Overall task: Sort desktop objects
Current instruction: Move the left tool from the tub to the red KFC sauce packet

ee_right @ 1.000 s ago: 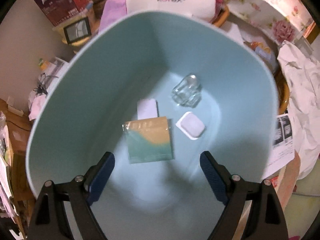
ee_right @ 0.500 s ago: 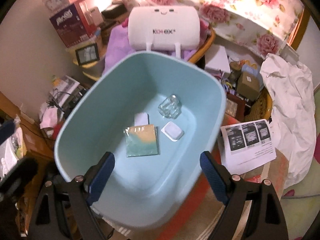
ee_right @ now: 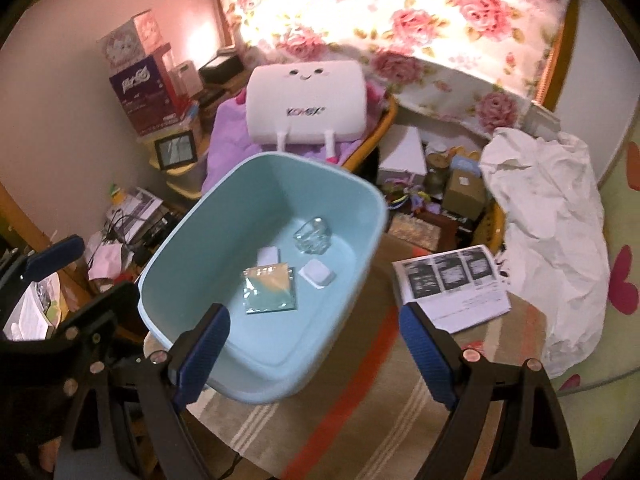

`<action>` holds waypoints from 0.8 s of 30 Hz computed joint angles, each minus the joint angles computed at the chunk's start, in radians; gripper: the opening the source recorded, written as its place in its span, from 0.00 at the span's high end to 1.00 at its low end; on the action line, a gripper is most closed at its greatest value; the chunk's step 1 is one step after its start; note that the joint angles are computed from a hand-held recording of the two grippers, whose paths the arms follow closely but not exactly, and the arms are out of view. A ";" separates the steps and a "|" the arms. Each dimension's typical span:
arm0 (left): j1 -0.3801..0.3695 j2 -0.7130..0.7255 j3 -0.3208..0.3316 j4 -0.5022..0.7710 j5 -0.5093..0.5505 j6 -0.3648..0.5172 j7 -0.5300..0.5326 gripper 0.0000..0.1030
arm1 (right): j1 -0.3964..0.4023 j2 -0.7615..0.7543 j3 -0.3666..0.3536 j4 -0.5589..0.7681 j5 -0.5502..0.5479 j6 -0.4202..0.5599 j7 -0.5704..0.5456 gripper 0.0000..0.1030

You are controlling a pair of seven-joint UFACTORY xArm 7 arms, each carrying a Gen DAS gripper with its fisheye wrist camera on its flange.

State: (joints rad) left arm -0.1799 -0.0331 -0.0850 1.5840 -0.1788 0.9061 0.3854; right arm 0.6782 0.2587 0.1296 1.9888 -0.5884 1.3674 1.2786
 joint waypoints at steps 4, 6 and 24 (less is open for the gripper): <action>-0.018 -0.008 -0.016 -0.001 -0.006 -0.002 0.000 0.20 | 0.016 -0.107 0.021 -0.105 -0.060 0.058 0.075 0.13; -0.031 -0.009 -0.024 0.000 -0.010 -0.003 -0.001 0.20 | 0.006 -0.162 0.046 -0.162 -0.081 0.080 0.110 0.13; -0.183 -0.006 -0.109 0.022 -0.018 -0.035 -0.036 0.20 | -0.153 -0.589 0.305 -0.475 -0.085 0.435 0.332 0.13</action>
